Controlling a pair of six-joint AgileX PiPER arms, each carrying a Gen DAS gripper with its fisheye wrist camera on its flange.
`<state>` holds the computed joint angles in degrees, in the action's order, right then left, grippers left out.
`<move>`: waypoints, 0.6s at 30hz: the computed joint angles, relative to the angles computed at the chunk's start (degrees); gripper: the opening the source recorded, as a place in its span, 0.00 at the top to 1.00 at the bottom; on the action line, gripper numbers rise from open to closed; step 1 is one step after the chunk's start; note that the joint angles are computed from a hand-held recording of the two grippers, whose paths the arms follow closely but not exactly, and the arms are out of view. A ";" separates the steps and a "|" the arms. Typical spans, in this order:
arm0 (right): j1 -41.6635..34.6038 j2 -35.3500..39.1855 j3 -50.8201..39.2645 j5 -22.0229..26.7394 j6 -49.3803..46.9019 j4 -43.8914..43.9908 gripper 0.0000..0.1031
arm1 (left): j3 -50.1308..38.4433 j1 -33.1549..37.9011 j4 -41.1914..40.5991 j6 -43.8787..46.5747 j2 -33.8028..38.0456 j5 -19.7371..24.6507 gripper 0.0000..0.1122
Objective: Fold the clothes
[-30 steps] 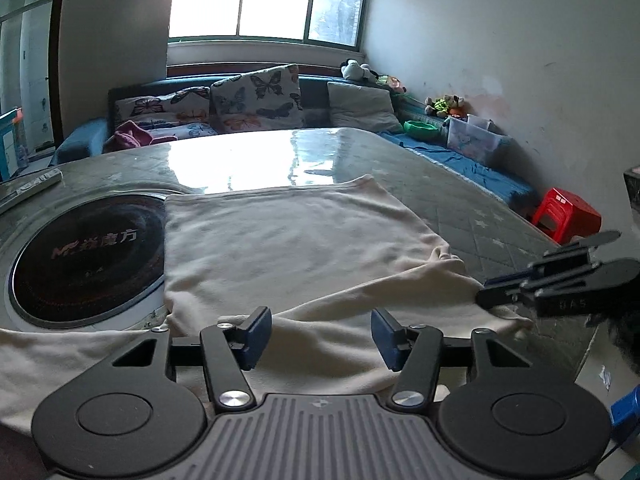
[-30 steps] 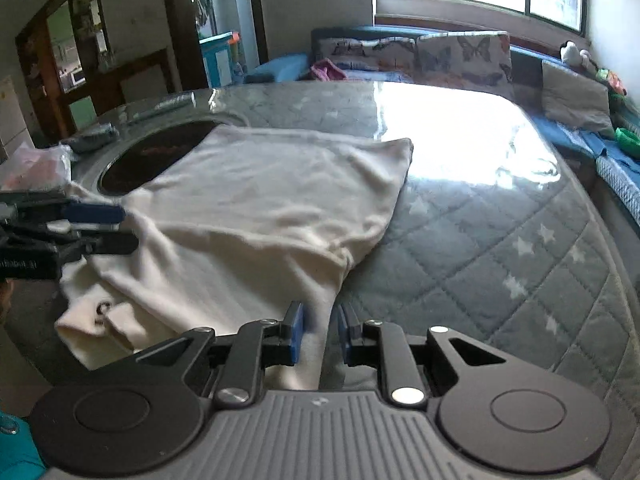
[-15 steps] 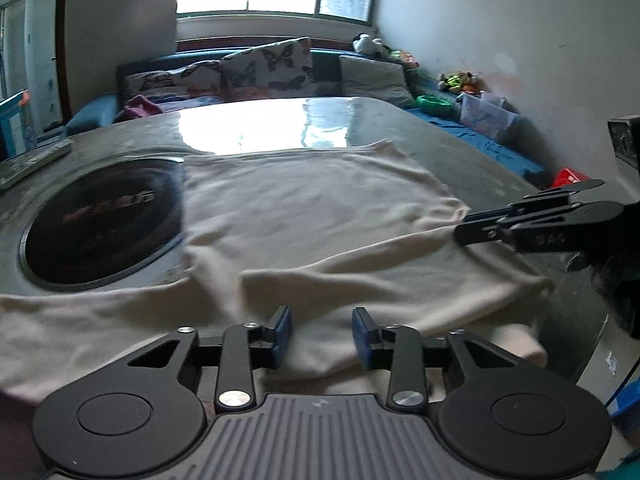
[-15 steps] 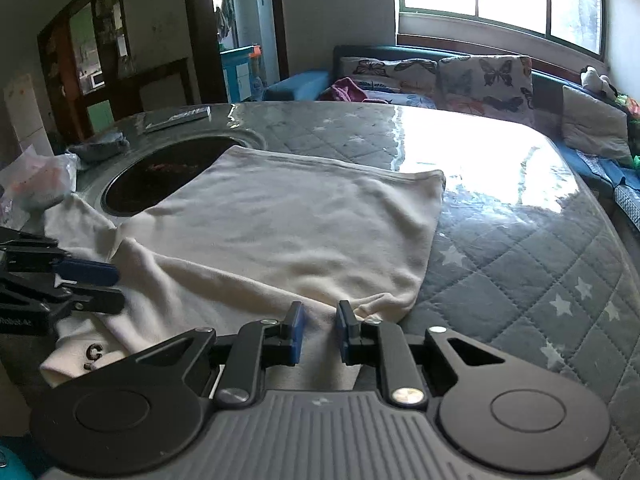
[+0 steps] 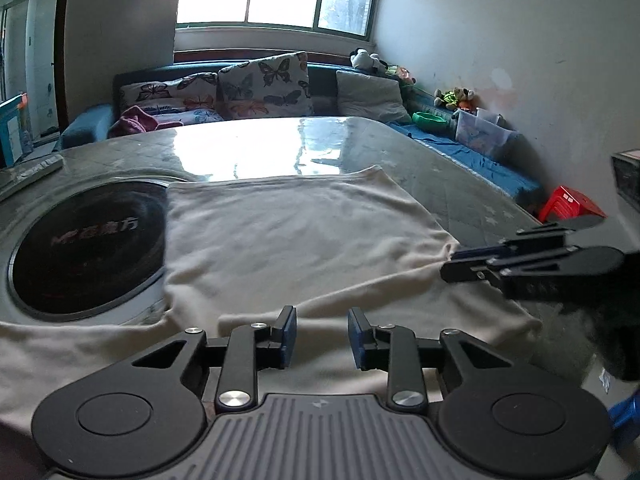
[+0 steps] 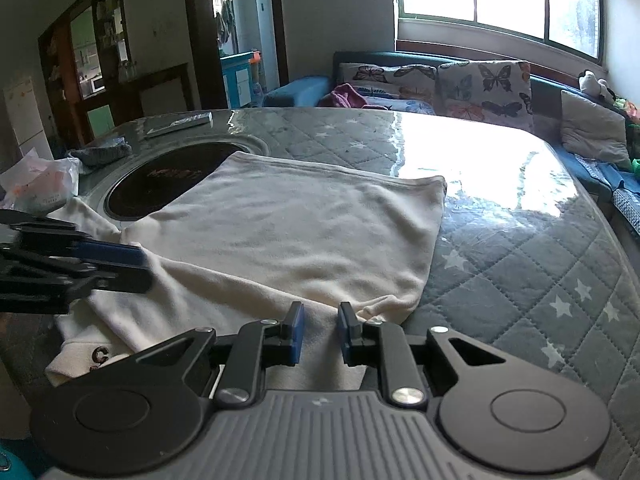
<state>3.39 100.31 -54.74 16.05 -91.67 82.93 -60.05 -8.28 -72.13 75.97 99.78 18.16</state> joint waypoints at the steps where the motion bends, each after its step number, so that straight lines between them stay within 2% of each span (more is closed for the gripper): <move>1: -0.08 0.00 0.06 -0.02 0.06 -0.08 0.83 | -0.50 -0.17 1.86 -1.78 0.62 -0.15 0.72; 2: -0.17 0.00 0.08 -0.04 0.32 -0.37 0.83 | -0.66 -0.32 3.90 -3.63 1.16 -0.72 0.72; 10: 1.66 -0.30 -1.62 1.13 3.05 -4.67 0.83 | 4.20 4.26 0.20 0.27 -3.02 -0.29 0.73; 18: 8.34 2.15 -6.48 4.55 8.84 -13.76 0.83 | 7.87 10.19 1.09 -3.74 -8.03 -4.39 0.62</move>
<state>11.73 102.46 -61.22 20.61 -82.83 69.17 -52.18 1.91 -71.04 72.23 91.75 13.77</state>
